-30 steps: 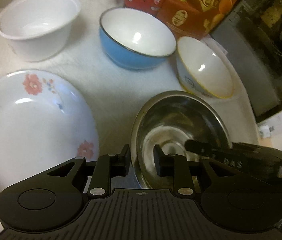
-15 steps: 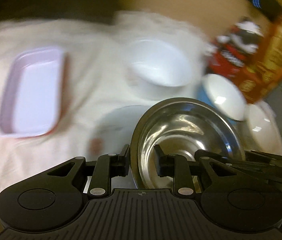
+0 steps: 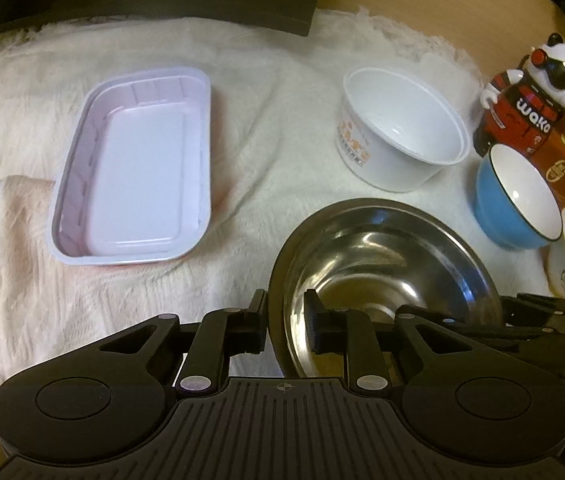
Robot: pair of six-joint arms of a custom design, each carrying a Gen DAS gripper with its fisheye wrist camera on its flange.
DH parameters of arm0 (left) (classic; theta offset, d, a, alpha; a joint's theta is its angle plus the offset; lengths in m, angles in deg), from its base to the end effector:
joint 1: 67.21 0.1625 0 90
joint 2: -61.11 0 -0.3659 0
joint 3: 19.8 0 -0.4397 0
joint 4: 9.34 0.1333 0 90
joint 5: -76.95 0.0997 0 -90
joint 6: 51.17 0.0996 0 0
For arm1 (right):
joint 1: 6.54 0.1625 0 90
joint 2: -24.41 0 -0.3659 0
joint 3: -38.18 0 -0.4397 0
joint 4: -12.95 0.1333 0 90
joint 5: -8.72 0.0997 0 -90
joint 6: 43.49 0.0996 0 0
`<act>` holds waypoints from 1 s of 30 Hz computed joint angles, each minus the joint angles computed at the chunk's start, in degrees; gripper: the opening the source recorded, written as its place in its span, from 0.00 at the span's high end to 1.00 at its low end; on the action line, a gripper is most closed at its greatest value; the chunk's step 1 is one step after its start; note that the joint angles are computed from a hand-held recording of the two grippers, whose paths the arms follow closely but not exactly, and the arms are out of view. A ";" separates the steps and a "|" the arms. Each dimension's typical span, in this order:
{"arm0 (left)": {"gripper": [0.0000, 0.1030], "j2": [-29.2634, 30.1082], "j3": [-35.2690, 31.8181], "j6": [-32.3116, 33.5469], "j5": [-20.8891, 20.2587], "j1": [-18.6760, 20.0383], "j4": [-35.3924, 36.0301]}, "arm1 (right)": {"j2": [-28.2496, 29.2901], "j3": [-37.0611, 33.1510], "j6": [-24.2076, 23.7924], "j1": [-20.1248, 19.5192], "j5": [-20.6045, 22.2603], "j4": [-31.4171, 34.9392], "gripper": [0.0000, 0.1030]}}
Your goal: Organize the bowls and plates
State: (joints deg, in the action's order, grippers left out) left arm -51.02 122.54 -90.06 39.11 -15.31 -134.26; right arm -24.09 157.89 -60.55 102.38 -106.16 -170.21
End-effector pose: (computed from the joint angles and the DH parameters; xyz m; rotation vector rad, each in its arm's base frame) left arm -0.0470 -0.4035 0.2275 -0.0637 2.3574 -0.7942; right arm 0.2519 -0.4531 -0.0263 0.7154 -2.5726 0.5268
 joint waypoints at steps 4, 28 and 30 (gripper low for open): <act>0.76 -0.73 0.38 -1.33 1.84 -0.62 2.23 | -0.49 0.74 -1.78 0.12 -0.85 -1.59 0.45; 0.65 8.26 -4.52 1.74 -7.20 6.34 -3.99 | -4.48 1.58 3.86 -4.01 0.92 4.32 0.39; 0.63 9.93 -5.20 2.48 -7.62 6.35 -4.93 | -4.90 1.77 4.83 -4.02 0.49 4.40 0.39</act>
